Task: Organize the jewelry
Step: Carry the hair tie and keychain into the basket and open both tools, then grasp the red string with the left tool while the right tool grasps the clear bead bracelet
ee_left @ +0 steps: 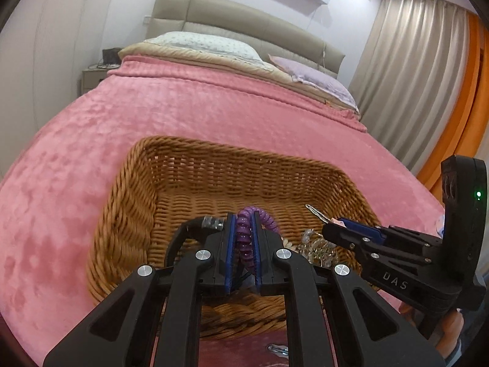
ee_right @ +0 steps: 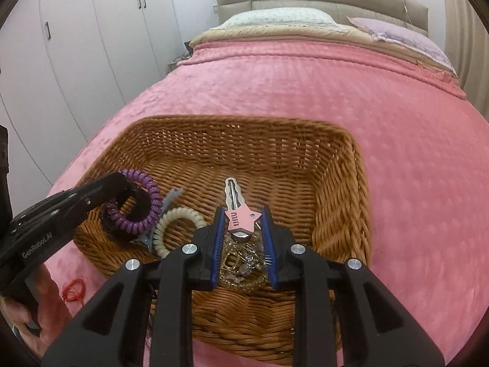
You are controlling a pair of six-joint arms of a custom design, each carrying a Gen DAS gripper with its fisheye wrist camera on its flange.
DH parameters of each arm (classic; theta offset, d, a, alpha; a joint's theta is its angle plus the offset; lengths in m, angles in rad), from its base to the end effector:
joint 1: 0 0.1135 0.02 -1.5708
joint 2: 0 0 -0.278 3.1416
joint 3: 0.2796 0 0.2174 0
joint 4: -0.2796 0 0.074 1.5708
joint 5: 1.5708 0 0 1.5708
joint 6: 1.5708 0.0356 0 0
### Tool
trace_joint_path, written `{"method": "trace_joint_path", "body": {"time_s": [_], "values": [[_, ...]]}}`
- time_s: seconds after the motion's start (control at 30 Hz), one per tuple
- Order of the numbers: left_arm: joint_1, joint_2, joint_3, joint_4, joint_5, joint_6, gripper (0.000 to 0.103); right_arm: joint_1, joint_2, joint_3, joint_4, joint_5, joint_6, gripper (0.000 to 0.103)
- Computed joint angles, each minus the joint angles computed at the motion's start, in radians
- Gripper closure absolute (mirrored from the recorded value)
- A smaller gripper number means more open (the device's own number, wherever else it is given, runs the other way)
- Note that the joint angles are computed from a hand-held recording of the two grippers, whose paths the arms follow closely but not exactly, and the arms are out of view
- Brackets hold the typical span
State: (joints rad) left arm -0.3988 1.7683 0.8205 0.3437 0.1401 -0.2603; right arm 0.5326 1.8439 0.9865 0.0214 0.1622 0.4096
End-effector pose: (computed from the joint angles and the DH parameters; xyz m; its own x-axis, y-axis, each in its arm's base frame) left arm 0.3069 -0.1347 0.1893 -0.6320 -0.0102 -0.7749 0.3392 0.8954 -0.2885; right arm 0.3047 0.1729 0.1815 -0.7487 0.0149 -0.6627 -0.1195 0.9803 0.1571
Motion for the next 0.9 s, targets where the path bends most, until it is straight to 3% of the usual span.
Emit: {"method": "trace_joint_path", "body": {"time_s": [0.07, 0.1, 0.13, 0.2, 0.37, 0.53, 0.77, 0.9], "values": [[-0.003, -0.009, -0.004, -0.003, -0.004, -0.003, 0.094, 0.001, -0.002, -0.009, 0.007, 0.007, 0.005, 0.082], [-0.002, -0.014, -0.008, 0.000, -0.001, -0.005, 0.088, 0.000, -0.005, -0.013, 0.011, 0.004, 0.007, 0.081], [0.009, -0.029, -0.020, 0.004, 0.031, -0.007, 0.074, -0.002, -0.012, -0.020, 0.015, -0.003, 0.012, 0.081], [0.014, -0.060, -0.050, 0.024, 0.044, -0.017, 0.064, 0.000, -0.033, -0.042, 0.024, -0.006, 0.019, 0.081], [0.038, -0.217, -0.138, 0.014, 0.088, -0.037, 0.061, 0.020, -0.124, -0.098, 0.020, -0.016, 0.041, 0.081], [0.057, -0.440, -0.243, -0.050, 0.116, -0.026, 0.058, 0.093, -0.281, -0.173, -0.004, 0.029, 0.073, 0.059], [0.103, -0.724, -0.385, -0.216, 0.087, 0.017, 0.055, 0.310, -0.429, -0.260, -0.050, 0.196, 0.146, 0.059], [0.158, -0.720, -0.451, -0.218, 0.083, 0.024, 0.055, 0.398, -0.386, -0.280, -0.040, 0.256, 0.200, 0.059]]}}
